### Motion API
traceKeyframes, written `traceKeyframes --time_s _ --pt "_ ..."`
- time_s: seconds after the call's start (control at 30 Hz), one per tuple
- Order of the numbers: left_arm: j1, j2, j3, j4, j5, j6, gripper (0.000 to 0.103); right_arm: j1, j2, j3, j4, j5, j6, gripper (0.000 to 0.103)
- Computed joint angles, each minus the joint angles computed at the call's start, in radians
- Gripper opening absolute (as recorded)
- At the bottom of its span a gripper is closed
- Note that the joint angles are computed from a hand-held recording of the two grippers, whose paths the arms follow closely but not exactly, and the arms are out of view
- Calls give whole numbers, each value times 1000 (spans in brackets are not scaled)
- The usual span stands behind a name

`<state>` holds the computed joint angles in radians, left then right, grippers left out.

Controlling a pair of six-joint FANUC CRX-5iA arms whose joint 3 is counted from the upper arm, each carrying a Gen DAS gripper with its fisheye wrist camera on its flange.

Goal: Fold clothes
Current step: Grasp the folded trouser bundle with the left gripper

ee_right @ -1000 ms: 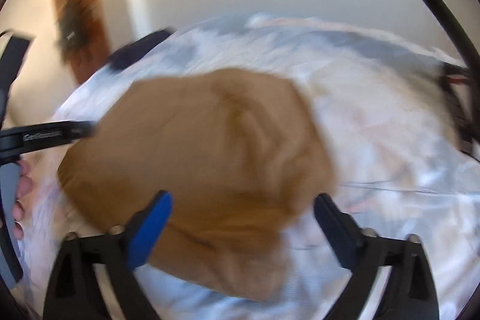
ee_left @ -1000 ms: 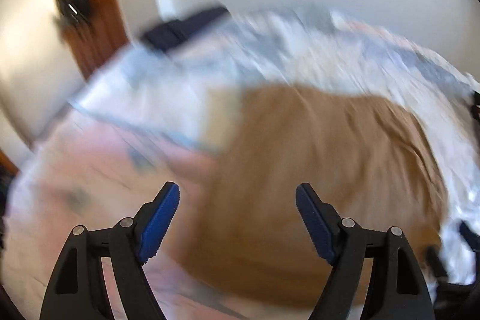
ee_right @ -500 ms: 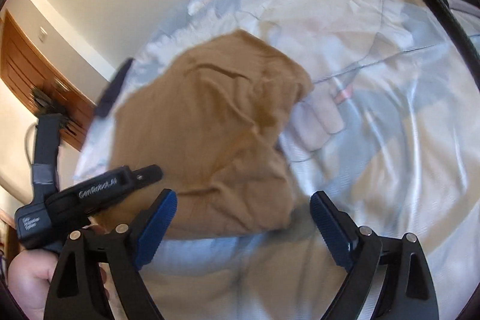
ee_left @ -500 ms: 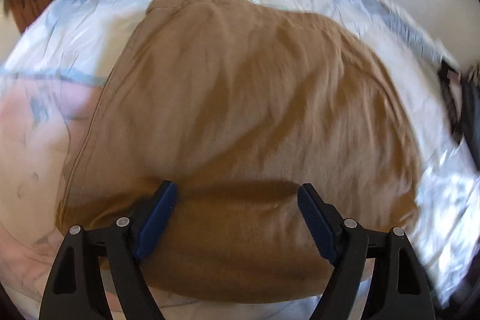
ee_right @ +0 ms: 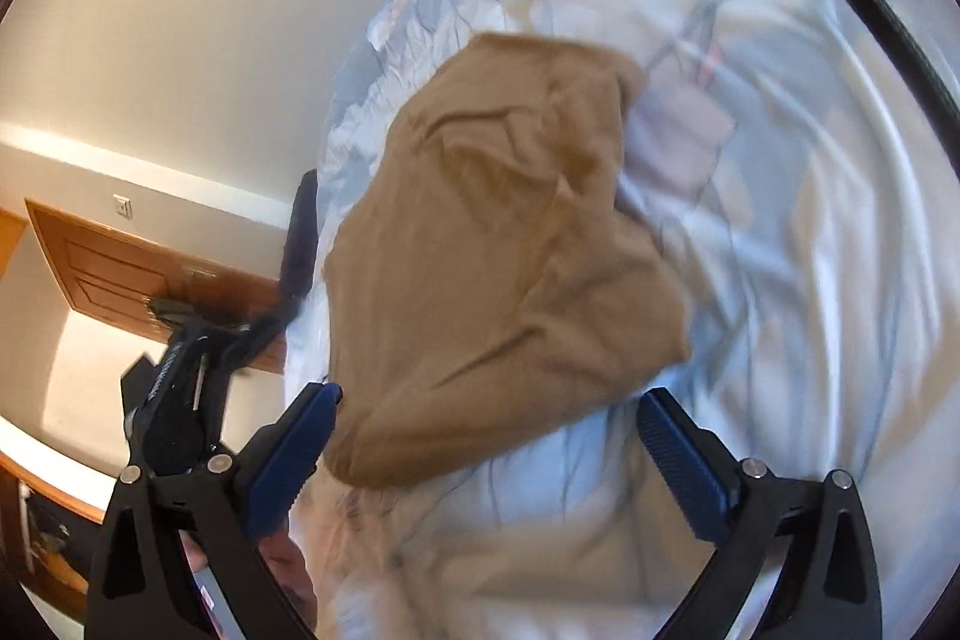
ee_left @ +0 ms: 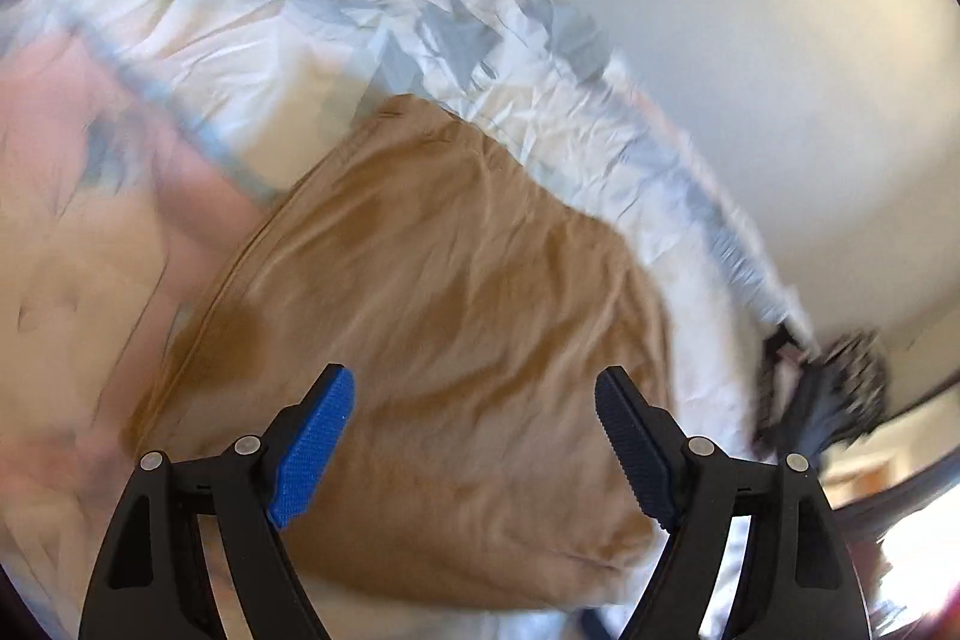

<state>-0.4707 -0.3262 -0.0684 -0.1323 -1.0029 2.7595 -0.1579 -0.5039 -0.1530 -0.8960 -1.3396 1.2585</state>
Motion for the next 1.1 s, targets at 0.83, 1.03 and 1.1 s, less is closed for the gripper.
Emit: traceKeyframes --time_s 0.83,1.03,1.1 --pt "-85 -203 -318 -272 392 1018 82 -119 36 -29 -198 -3 -22 103" --pt "-62 -222 -342 -272 427 1067 82 -143 86 -16 -252 9 -83 103" --pt "-57 -230 -351 -306 465 1115 82 -169 119 -5 -298 -10 -102 103"
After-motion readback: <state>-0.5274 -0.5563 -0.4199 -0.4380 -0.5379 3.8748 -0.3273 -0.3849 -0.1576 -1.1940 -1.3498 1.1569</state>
